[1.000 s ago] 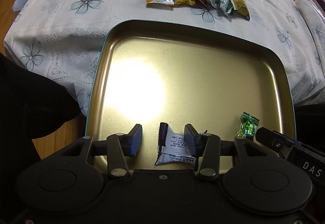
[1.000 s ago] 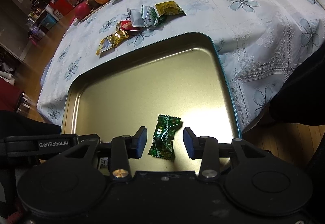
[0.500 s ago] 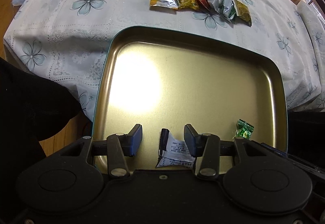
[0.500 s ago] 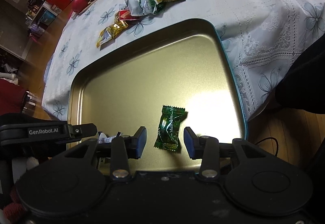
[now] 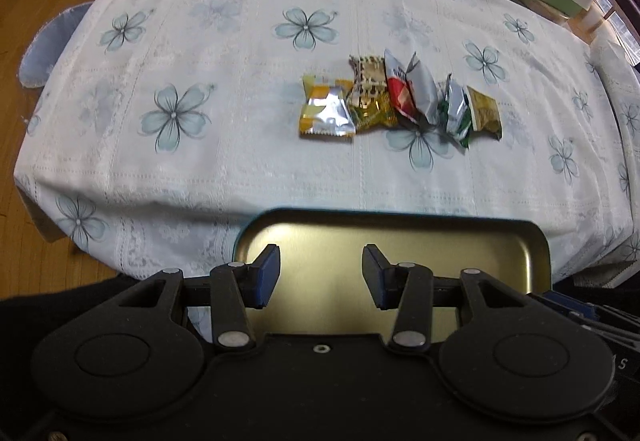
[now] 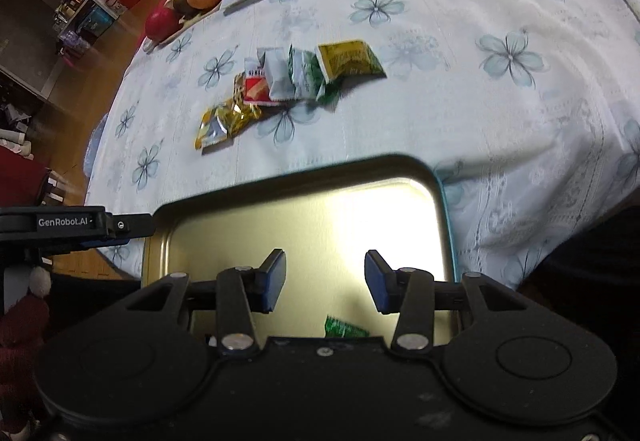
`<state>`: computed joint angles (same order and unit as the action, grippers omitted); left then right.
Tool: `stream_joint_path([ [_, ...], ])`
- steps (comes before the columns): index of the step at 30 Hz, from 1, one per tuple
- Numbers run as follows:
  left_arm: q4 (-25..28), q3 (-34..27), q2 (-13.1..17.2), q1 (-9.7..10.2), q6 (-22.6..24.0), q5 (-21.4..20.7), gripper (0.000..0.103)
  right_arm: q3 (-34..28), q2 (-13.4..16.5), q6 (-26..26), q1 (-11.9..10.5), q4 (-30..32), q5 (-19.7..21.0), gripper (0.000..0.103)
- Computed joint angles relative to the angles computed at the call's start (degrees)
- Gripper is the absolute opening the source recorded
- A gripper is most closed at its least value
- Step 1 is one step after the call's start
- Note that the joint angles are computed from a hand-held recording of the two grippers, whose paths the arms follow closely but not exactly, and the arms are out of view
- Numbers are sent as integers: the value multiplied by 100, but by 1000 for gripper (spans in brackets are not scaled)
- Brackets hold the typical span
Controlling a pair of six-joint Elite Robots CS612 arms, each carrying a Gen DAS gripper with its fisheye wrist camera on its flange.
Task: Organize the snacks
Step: 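Grasp the brown heart-print packet with the left tool while the right tool grasps the green-white packet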
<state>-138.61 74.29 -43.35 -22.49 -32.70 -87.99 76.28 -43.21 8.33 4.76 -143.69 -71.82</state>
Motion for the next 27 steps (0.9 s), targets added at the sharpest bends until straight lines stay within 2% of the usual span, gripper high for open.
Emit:
stream_joint_path([
  [6, 368, -803, 447, 46, 200, 117, 53, -982, 510, 22, 18, 263, -274, 46],
  [12, 952, -1810, 1074, 95, 410, -168, 53, -2467, 1287, 33, 64, 1561, -229, 46],
  [16, 1425, -2506, 1496, 101, 544, -250, 53, -3472, 1841, 4, 125, 2442, -393, 46],
  [23, 2036, -3538, 2053, 113, 544, -96, 53, -5092, 2737, 121, 191, 3241, -718, 47],
  [27, 2185, -3934, 2276, 138, 457, 41, 53, -5917, 3174, 213, 164, 3577, -546, 46],
])
